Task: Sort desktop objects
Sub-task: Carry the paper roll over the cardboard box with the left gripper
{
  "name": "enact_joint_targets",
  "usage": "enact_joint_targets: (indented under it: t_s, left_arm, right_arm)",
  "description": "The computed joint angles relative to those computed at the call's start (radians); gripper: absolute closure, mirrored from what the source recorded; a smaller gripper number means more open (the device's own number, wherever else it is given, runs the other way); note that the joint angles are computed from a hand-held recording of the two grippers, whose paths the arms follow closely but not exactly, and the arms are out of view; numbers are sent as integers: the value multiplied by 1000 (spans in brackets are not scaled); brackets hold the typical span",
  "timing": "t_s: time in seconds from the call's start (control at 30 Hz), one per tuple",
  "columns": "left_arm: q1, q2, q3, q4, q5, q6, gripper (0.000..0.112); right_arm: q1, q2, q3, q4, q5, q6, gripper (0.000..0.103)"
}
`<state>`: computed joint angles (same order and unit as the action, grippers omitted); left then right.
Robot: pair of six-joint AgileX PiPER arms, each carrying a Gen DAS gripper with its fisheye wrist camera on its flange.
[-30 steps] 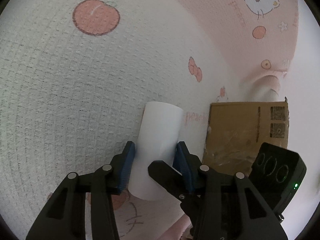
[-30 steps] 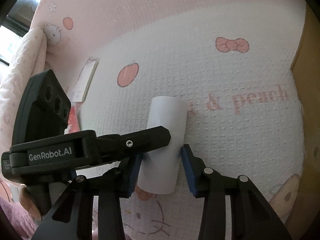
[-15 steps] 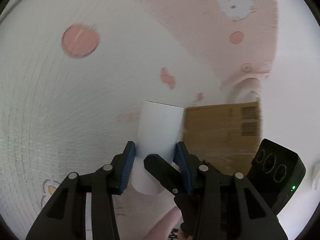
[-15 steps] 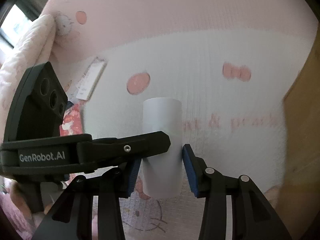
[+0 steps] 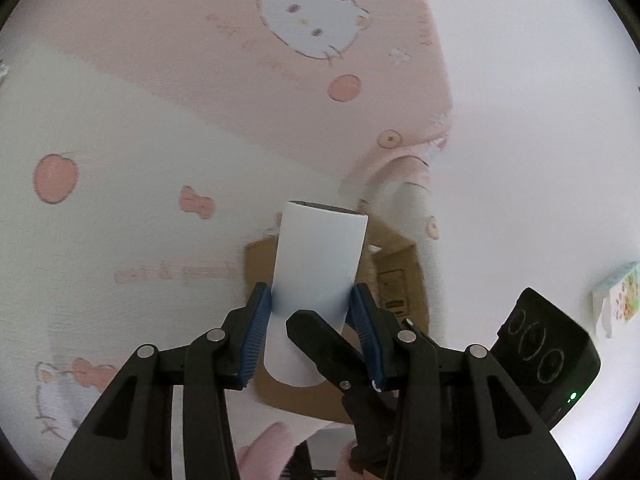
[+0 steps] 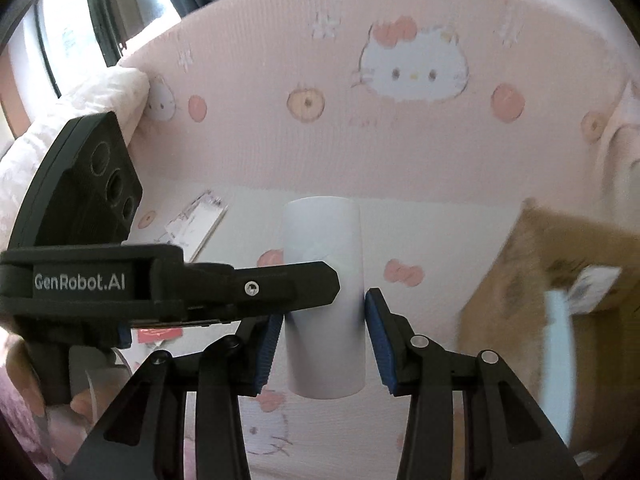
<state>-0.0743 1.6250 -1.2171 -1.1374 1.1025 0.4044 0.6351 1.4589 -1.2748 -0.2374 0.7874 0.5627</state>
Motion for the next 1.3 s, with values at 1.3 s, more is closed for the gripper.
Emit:
enact_joint_targets:
  t_s: [1.3]
  left_arm:
    - [-487, 118, -268, 239, -128, -349, 70]
  right_arm:
    - [-1009, -259, 275, 931, 363, -963, 63]
